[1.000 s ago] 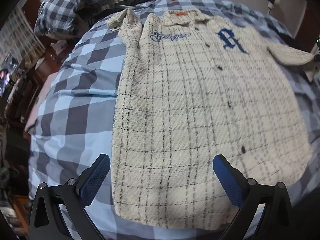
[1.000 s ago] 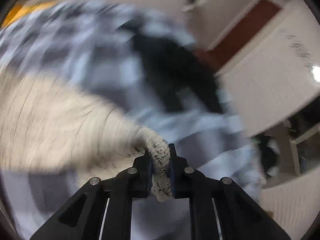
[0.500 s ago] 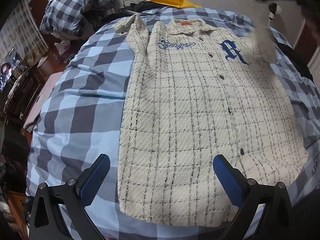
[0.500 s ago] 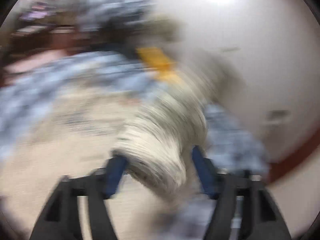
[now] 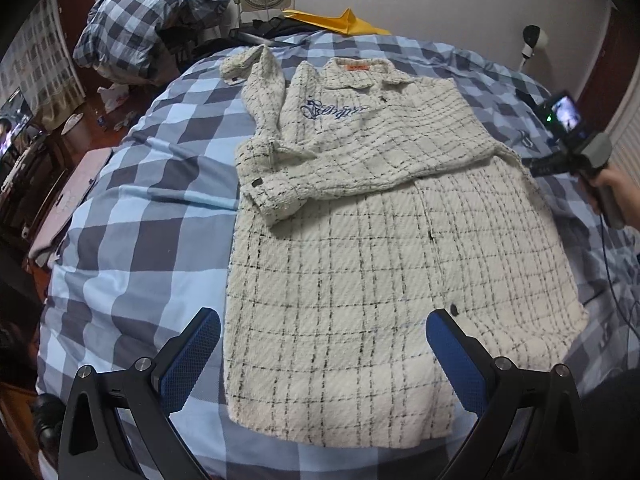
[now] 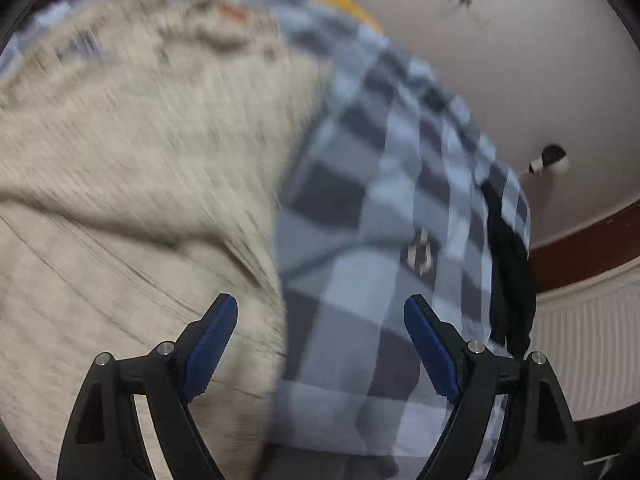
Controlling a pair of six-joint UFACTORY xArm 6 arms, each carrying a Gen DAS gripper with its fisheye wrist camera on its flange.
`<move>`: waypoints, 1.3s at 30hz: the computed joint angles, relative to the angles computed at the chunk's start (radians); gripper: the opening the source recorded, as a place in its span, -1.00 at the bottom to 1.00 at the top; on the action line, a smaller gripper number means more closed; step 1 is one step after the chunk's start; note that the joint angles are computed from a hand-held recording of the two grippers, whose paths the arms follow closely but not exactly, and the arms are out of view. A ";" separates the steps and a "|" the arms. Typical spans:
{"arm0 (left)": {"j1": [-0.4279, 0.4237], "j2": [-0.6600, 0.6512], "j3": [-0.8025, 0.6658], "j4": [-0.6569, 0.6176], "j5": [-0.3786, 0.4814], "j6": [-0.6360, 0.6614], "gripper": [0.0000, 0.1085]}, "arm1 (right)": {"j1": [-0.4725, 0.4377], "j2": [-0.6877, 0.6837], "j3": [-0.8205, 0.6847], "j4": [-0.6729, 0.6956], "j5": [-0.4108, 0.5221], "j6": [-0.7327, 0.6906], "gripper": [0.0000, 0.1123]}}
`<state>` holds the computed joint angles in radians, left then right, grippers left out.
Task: Fold small clothes
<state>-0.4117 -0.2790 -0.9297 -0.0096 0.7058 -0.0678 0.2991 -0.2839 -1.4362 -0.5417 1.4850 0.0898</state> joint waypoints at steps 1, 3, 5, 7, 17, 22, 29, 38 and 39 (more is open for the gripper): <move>0.002 0.003 -0.002 -0.003 0.004 0.001 0.90 | -0.019 0.005 0.005 0.011 0.009 0.001 0.48; 0.005 0.013 -0.009 -0.009 0.012 -0.001 0.90 | -0.038 0.031 -0.020 0.060 0.014 0.013 0.48; 0.006 0.019 -0.013 -0.009 0.014 -0.002 0.90 | -0.040 0.055 -0.038 0.110 -0.008 0.018 0.48; 0.002 0.030 -0.020 0.006 0.019 -0.014 0.90 | -0.005 0.096 -0.068 0.103 -0.029 0.043 0.48; -0.010 0.044 -0.023 0.049 0.039 -0.038 0.90 | -0.234 0.101 -0.127 0.309 -0.165 0.454 -0.94; -0.009 0.036 -0.023 0.028 0.032 -0.024 0.90 | -0.397 0.081 -0.045 0.451 -0.005 0.432 0.04; 0.003 0.020 -0.020 -0.013 0.018 -0.004 0.90 | -0.309 -0.005 -0.145 0.262 0.146 0.477 0.25; 0.008 0.015 -0.005 0.054 0.008 -0.055 0.90 | 0.165 0.449 -0.823 0.426 0.215 0.301 0.25; 0.011 0.016 -0.005 0.055 0.011 -0.057 0.90 | 0.214 0.543 -0.927 0.407 0.237 0.293 0.25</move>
